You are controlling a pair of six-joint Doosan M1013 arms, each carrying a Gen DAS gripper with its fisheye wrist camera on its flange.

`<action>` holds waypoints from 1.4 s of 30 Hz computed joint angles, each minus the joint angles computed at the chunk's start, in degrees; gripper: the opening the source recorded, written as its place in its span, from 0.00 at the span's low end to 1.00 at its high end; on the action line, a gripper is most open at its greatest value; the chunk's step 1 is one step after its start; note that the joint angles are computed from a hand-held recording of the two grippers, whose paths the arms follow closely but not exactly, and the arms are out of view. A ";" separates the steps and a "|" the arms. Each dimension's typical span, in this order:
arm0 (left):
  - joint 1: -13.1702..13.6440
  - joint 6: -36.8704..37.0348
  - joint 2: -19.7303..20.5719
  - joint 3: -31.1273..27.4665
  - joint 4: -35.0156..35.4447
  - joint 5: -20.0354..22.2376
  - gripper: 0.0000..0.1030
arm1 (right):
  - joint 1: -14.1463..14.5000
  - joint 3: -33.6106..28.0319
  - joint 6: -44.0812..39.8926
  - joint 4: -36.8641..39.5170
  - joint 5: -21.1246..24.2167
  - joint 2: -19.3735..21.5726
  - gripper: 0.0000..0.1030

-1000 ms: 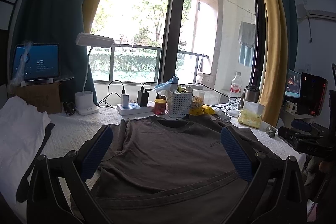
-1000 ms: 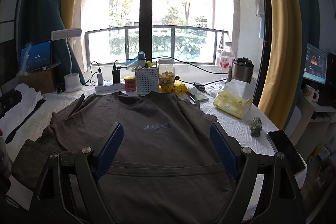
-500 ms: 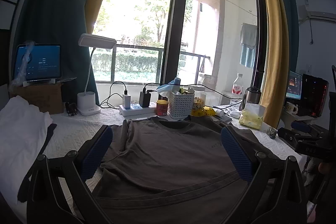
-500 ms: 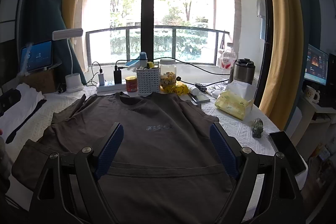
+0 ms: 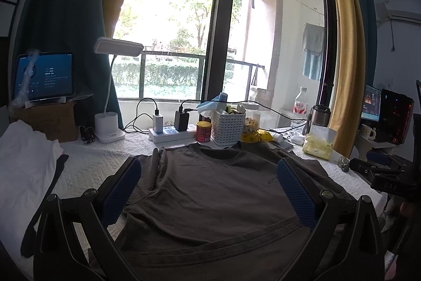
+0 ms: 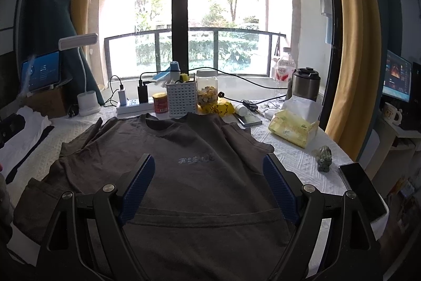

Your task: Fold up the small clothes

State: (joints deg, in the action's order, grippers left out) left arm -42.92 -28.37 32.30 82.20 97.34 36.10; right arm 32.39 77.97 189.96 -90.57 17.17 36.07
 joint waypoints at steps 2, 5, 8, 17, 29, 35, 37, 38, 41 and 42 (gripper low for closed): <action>0.38 2.81 0.57 -1.35 -2.83 -0.50 0.99 | -0.31 -0.83 -2.35 2.54 -0.23 0.44 0.84; 0.85 6.50 1.32 -3.11 -6.09 -0.78 0.99 | -0.94 -2.62 -8.25 8.85 -0.43 1.44 0.84; 1.39 9.99 2.19 -5.03 -9.28 -1.41 0.99 | -1.54 -4.50 -14.67 15.42 -0.52 2.47 0.84; 3.11 24.41 5.77 -12.32 -23.67 -1.94 0.99 | -3.48 -11.25 -35.73 36.01 0.13 6.04 0.84; 5.34 43.70 11.78 -23.35 -43.44 1.51 0.99 | -6.31 -22.49 -59.89 59.96 5.06 12.47 0.84; 6.34 52.34 15.39 -29.62 -52.59 4.36 0.99 | -7.48 -27.78 -67.73 68.15 8.78 15.57 0.84; 6.67 55.07 16.63 -31.77 -55.36 5.51 0.99 | -8.04 -29.98 -71.89 72.42 10.47 16.84 0.84; 6.81 56.09 17.08 -32.53 -56.42 5.89 0.99 | -8.19 -30.72 -73.10 73.63 11.08 17.25 0.84; 7.20 59.03 18.68 -35.20 -59.51 7.27 0.99 | -8.88 -33.96 -77.37 77.53 13.96 19.17 0.84; 7.33 60.15 19.31 -36.21 -60.73 7.93 0.99 | -9.10 -35.09 -78.80 79.11 14.99 19.83 0.84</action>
State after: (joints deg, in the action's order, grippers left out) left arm -35.59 31.78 51.62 45.99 36.61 44.03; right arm 23.28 42.88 111.15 -11.46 32.16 55.90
